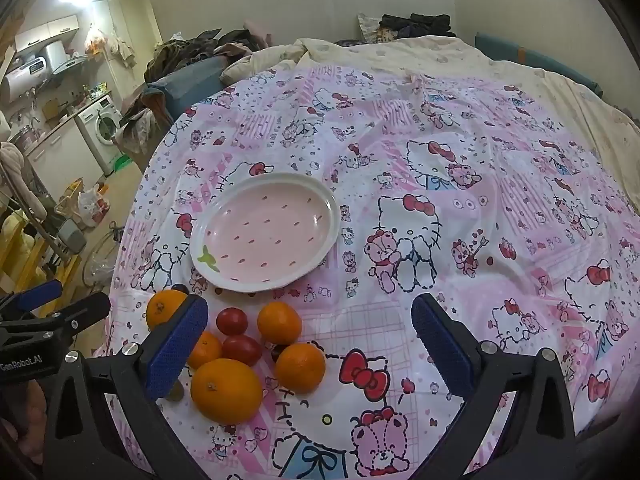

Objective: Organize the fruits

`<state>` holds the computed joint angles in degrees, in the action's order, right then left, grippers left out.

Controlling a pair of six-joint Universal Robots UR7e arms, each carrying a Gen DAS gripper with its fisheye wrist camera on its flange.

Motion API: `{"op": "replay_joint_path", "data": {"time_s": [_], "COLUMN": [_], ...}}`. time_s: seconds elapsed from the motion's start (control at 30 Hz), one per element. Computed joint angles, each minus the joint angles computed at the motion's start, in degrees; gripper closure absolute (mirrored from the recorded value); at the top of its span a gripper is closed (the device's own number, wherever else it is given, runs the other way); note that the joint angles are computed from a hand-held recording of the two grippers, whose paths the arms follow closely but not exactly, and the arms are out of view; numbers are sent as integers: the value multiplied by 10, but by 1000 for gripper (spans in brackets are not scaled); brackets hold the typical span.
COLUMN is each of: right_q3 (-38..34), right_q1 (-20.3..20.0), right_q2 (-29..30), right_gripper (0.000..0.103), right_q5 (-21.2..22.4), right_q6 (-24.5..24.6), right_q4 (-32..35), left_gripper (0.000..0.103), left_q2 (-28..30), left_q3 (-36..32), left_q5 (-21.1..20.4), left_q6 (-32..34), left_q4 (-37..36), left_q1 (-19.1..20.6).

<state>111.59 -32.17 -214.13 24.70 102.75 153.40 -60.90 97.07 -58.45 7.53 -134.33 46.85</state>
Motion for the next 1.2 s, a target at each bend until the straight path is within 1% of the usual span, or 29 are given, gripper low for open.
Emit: {"op": "replay_joint_path", "data": {"time_s": [0.1,0.13,0.43,0.47,0.53,0.57,0.63,0.8,1.2], "right_q3": [-3,3,11,0,-1,-1,-1,-2,-2], "right_q1": [1,-1,-1,0,0,0,0,0,-1], "right_q2": [-1,-1,4,2,3,3,3,3,3], "right_gripper": [0,0,0,0,0,0,0,0,0], "right_q5": [-2,3,7,5,6,5,5,5,6], "right_q6": [4,-4,-9,4,4,4,4,5,2], "right_q4": [-2,6,0,-4,-5,-5,-5,-5,-3], "left_gripper": [0,0,0,0,0,0,0,0,0], "left_q2": [0,0,2,2,1,5,0,-2,5], "left_q3": [0,0,-2,-2,-1,-10,-1,1,-11], "left_q5": [1,1,2,3,4,2,0,1,-2], "left_q6": [2,2,-4,-5,-7,-7,2,4,9], "left_q4": [0,1,0,0,1,7,0,0,3], "left_q1": [0,-1,-6,-6,-8,-4,0,-1,9]}}
